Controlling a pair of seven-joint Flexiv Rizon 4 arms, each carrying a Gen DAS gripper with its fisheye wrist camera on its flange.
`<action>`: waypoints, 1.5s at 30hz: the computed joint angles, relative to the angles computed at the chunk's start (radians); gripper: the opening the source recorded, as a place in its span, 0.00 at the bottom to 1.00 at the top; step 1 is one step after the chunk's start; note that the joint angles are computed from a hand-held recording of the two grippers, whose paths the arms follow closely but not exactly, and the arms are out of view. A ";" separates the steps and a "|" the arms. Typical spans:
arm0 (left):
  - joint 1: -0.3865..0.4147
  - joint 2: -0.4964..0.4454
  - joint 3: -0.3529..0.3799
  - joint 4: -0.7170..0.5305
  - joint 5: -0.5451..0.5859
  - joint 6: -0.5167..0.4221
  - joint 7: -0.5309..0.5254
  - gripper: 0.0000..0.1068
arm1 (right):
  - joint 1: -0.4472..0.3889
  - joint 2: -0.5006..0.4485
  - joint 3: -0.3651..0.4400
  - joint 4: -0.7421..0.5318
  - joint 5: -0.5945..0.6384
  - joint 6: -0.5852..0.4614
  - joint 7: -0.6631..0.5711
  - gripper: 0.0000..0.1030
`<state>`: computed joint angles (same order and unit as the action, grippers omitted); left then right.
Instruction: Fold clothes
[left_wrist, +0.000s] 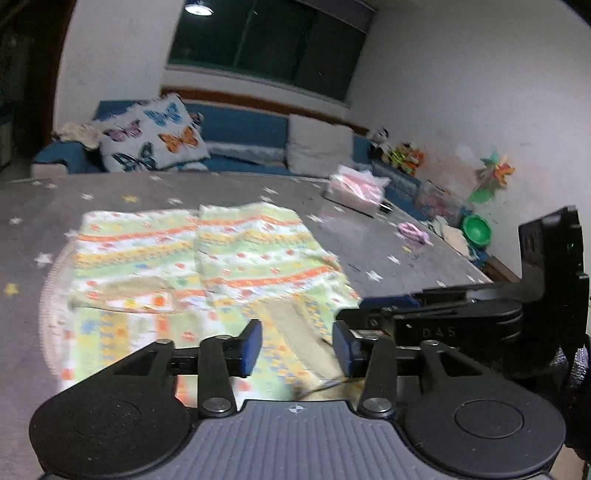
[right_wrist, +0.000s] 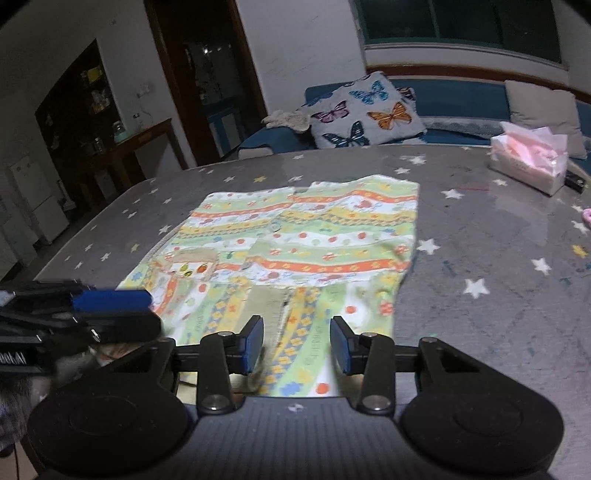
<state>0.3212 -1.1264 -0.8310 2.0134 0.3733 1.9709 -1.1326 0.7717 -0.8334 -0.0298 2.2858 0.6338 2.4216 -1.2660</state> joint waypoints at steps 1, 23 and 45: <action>0.002 0.008 0.013 0.003 -0.007 0.017 -0.008 0.46 | -0.003 -0.001 0.002 -0.005 -0.011 -0.008 -0.001 0.39; -0.111 0.143 0.355 -0.031 -0.047 0.127 -0.265 0.46 | 0.209 -0.002 -0.199 -0.063 0.116 -0.122 -0.077 0.02; -0.137 0.106 0.298 -0.141 -0.012 0.056 -0.189 0.30 | 0.119 -0.033 -0.145 -0.094 0.054 -0.120 -0.099 0.07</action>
<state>0.1845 -1.0203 -0.5331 1.8723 0.3614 2.0269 -1.3217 0.8912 -0.8660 -0.1753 2.1922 0.6880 2.3013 -1.3652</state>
